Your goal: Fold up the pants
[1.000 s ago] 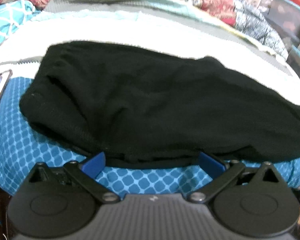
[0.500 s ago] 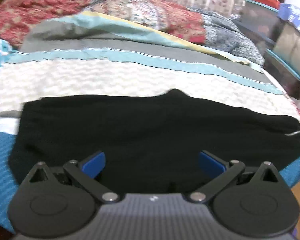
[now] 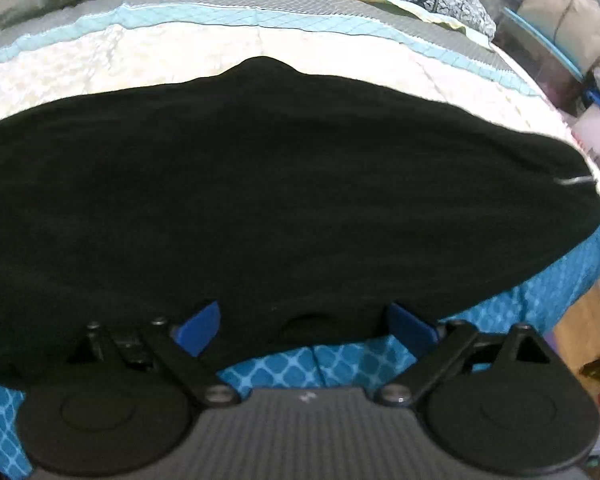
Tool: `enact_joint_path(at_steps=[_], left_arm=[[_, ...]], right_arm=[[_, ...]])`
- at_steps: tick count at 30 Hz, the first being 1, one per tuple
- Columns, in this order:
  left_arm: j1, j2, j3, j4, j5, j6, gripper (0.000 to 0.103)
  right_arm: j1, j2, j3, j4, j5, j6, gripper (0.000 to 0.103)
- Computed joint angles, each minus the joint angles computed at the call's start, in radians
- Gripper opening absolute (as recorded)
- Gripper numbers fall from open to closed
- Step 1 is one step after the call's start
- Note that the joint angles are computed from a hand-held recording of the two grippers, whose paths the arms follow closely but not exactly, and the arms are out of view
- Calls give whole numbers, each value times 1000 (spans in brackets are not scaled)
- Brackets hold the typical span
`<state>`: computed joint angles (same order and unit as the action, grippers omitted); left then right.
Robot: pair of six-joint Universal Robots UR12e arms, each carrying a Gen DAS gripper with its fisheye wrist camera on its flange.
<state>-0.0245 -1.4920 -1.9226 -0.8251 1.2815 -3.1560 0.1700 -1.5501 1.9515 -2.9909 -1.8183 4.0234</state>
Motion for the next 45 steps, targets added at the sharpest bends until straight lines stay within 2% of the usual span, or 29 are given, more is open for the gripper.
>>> enact_joint_path(at_steps=[4,8,12,14,16,19,24,29,34,37,39,41,42,43,45], left_arm=[[36,7,12,-17,-64,-85,95],[51,1,25,-15,-64,-143,95],[49,-1,32,-26,-56,-162,95],[41,-7,39,-29,-54,-160,95],[38,-7,38,-28,-59,-153,95],[36,-3,35,-14,-69,-143,95],[52,7,23,12,-88,-152,95],[81,26,-4,44,-124,-177,95],[120,56,-42,64,-158,-184,95],[139,70,-59,70,-169,-197,95],[154,81,-72,72,-177,-204,95],[171,91,-83,74,-192,-211,95],[179,97,-89,78,-199,-213,95],[186,103,-96,85,-206,-212,95],[207,119,-113,104,-226,-206,96]], right_arm=[[-69,-4,48,-80,112,75,64],[-98,20,59,-156,157,128,64],[-115,43,65,-244,201,190,61],[-112,48,52,-217,192,173,52],[-111,48,36,-162,191,143,23],[-109,41,20,-116,192,123,20],[-64,35,-25,-125,170,-5,19],[19,50,-114,-93,216,-214,19],[125,87,-198,38,308,-457,18],[179,129,-245,163,333,-519,19],[216,164,-277,268,305,-542,19],[253,199,-305,376,240,-598,25],[267,202,-306,379,201,-610,32],[274,199,-304,364,191,-627,49],[267,183,-310,397,237,-647,57]])
